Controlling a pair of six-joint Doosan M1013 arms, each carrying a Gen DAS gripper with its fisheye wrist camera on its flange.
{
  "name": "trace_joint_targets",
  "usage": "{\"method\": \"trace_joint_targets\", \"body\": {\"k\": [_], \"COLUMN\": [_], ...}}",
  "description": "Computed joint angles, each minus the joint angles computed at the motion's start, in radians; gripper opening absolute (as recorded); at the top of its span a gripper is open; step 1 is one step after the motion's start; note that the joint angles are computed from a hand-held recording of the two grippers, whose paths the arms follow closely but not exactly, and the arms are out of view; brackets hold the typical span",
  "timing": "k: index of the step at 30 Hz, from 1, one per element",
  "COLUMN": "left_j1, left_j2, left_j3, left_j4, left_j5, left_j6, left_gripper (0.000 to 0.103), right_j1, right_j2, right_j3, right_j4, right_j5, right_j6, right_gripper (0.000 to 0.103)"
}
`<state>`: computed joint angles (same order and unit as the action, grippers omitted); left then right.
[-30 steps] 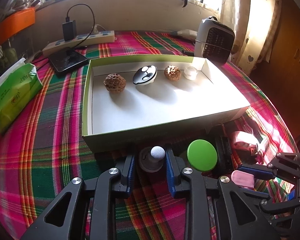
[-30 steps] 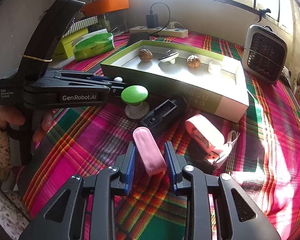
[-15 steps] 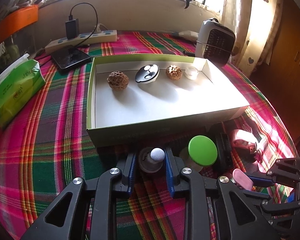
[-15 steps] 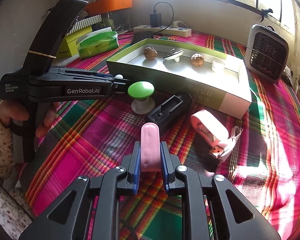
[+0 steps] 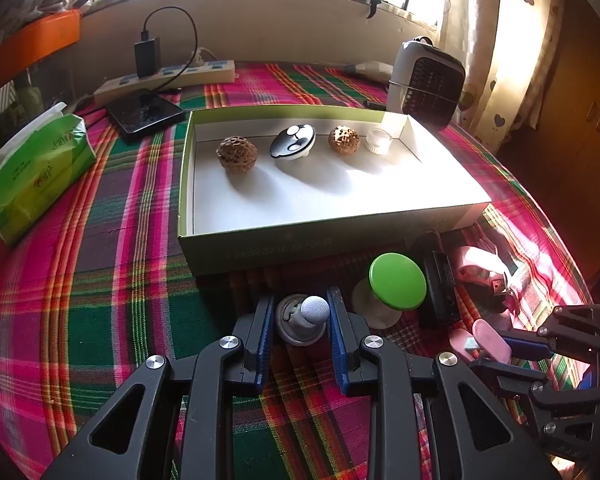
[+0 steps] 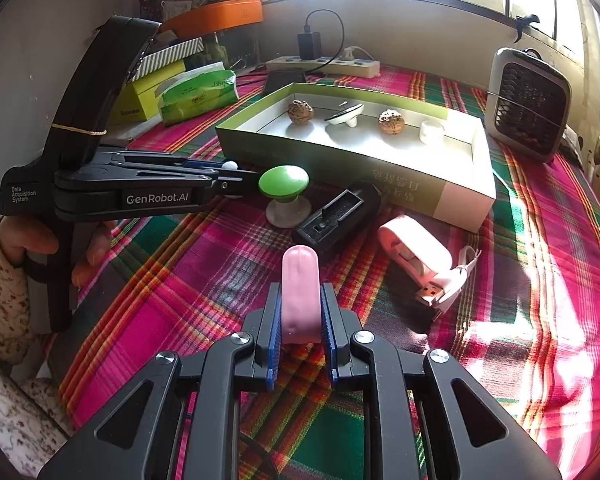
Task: Organize objects
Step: 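Grasp the small white knob with the left gripper while the right gripper carries the pink object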
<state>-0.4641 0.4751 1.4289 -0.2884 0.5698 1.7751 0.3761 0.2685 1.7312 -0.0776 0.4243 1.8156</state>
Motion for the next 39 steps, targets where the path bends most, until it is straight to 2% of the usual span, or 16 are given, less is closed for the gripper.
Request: {"method": "trace_joint_targets", "body": {"k": [21, 32, 39], "left_j1": [0.001, 0.005, 0.007], "left_j2": [-0.026, -0.022, -0.005], "left_j3": [0.006, -0.025, -0.056], "left_j4": [-0.033, -0.023, -0.004], "left_j5": [-0.018, -0.029, -0.029], "left_j6": [0.027, 0.005, -0.031], "left_gripper": [0.023, 0.023, 0.023], "right_j1": [-0.009, -0.021, -0.027], "right_j2": [-0.027, -0.020, 0.011], "right_j3": [0.008, -0.029, -0.079], "right_j4": [-0.031, -0.089, -0.159], "right_j5": [-0.036, -0.022, 0.013], "right_j6": [0.065, 0.136, 0.212], "right_gripper": [0.019, 0.019, 0.019]}}
